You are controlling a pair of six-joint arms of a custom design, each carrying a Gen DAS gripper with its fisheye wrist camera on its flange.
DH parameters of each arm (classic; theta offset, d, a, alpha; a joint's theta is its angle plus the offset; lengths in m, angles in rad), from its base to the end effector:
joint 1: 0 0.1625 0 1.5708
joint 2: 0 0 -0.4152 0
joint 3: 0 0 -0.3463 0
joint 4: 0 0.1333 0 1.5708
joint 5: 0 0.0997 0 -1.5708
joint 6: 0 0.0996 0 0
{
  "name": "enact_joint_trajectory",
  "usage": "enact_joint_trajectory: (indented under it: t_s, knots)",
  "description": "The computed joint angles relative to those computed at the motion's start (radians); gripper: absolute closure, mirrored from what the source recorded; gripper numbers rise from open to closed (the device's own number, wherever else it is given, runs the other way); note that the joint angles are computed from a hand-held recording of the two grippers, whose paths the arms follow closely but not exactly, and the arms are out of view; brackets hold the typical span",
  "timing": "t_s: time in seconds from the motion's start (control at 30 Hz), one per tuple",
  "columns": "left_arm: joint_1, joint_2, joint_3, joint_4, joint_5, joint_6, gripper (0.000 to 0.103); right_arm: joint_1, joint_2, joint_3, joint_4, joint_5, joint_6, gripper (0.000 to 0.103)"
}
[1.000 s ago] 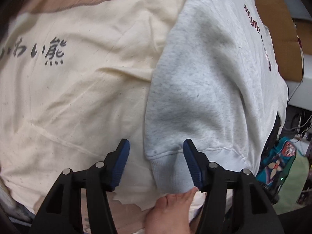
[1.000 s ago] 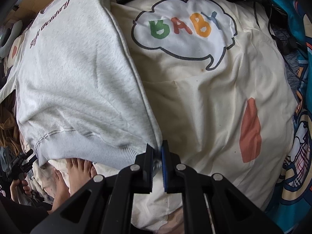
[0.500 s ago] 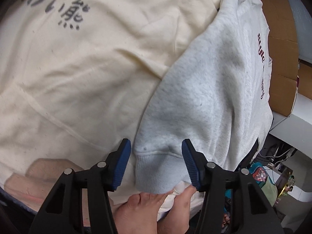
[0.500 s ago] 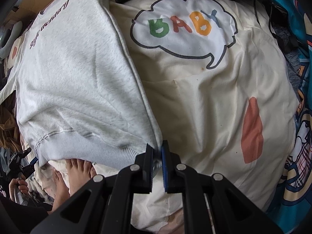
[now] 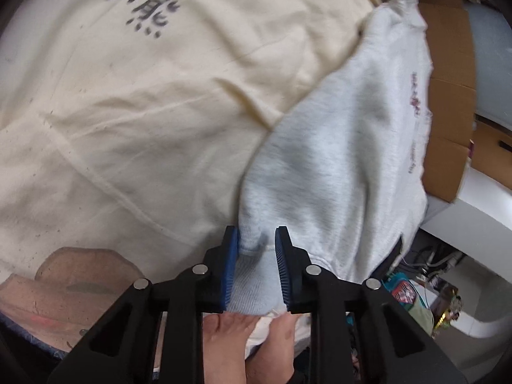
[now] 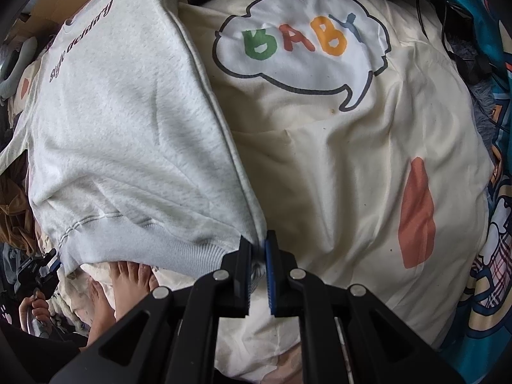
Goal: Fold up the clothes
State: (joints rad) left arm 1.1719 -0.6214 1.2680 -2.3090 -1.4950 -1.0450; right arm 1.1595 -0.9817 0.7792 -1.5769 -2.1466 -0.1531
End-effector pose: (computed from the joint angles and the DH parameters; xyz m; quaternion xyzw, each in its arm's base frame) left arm -0.1508 -0.7203 0.1058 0.3185 -0.9460 0.0593 0.0018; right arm -0.2013 -0.6593 0.5163 -0.1521 -0.9419 0.0172 0.2990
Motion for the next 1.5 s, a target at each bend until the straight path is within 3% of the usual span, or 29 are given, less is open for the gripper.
enact_joint_trajectory:
  t_s: [0.27,0.3,0.33,0.53,0.63,0.83,1.0,1.2,1.5]
  knots:
    - [0.017,0.036,-0.057,0.103,-0.024,0.071,0.08,-0.005,0.002,0.002,-0.001,0.009,0.003,0.096]
    - [0.015,0.039,-0.067,0.118,-0.016,0.084,0.082,-0.005,0.003,0.0,0.002,0.012,0.002,0.096]
    - [0.014,0.038,-0.075,0.13,-0.008,0.096,0.094,-0.005,0.004,-0.002,0.005,0.013,0.002,0.096]
    - [-0.015,0.048,-0.192,0.247,0.0,0.139,0.097,-0.001,0.013,-0.045,0.057,0.033,0.004,0.096]
    - [-0.028,0.042,-0.273,0.347,0.001,0.164,0.097,0.008,0.027,-0.109,0.125,0.056,0.007,0.096]
    - [-0.088,0.177,-0.572,0.539,0.021,0.176,0.097,0.032,0.076,-0.279,0.303,0.088,0.015,0.097]
    - [-0.107,0.206,-0.656,0.67,0.046,0.166,0.097,0.042,0.124,-0.396,0.437,0.088,0.029,0.097]
    - [-0.102,0.135,-0.517,0.698,0.079,0.136,0.097,0.035,0.122,-0.36,0.468,0.063,0.039,0.097]
    - [-0.065,0.134,-0.413,0.701,0.099,0.151,0.097,0.012,0.063,-0.124,0.312,-0.026,0.063,0.097]
